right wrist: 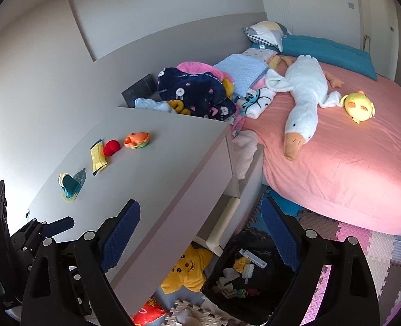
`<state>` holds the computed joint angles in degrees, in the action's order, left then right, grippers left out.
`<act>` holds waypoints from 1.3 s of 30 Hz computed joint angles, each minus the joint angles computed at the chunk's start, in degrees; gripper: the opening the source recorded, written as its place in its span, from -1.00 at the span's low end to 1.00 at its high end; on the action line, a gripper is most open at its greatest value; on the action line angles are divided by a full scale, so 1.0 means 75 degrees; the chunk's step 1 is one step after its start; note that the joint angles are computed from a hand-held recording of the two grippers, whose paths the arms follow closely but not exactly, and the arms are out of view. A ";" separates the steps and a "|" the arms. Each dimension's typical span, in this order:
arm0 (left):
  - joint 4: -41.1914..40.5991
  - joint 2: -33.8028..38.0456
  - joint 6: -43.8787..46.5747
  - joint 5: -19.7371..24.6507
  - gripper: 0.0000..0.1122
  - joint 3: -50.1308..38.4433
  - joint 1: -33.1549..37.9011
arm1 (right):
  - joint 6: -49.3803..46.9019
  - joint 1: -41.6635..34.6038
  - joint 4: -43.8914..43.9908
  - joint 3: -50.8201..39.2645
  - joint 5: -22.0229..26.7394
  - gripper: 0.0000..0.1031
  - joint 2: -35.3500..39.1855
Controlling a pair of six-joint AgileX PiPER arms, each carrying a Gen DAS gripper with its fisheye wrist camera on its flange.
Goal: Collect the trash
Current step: 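Move left tool toward teal dinosaur seat while right tool approaches orange toy, then close left tool on teal dinosaur seat while right tool grasps orange toy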
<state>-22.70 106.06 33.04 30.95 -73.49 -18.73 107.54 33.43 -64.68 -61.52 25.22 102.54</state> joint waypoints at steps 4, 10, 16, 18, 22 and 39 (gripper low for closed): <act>-0.0108 -0.0025 0.0133 -0.0034 0.73 0.0056 0.0362 | -0.0703 0.0121 0.0486 -0.0638 -0.0001 0.75 0.0426; -0.0227 -0.0033 0.0272 -0.0162 0.73 0.0146 0.0884 | -0.1405 0.0229 0.0888 -0.1521 -0.0060 0.75 0.1088; -0.0262 0.0070 0.0357 -0.0147 0.73 0.0066 0.1447 | -0.2721 0.0254 0.1820 -0.2627 0.0009 0.75 0.1813; -0.0249 0.0140 0.0357 -0.0118 0.73 -0.0030 0.1619 | -0.3156 0.0264 0.2164 -0.3001 0.0104 0.75 0.2039; -0.0228 0.0344 0.0383 -0.0104 0.73 -0.0278 0.1895 | -0.3956 0.0255 0.2833 -0.3729 0.0286 0.76 0.2474; 0.0180 0.2029 0.0007 0.0455 0.37 -0.2619 0.2773 | -0.7509 -0.0144 0.5193 -0.8339 0.2208 0.75 0.5097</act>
<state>-21.35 121.28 33.09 34.37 -93.13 2.07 51.22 32.34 -25.73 -124.06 41.78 140.77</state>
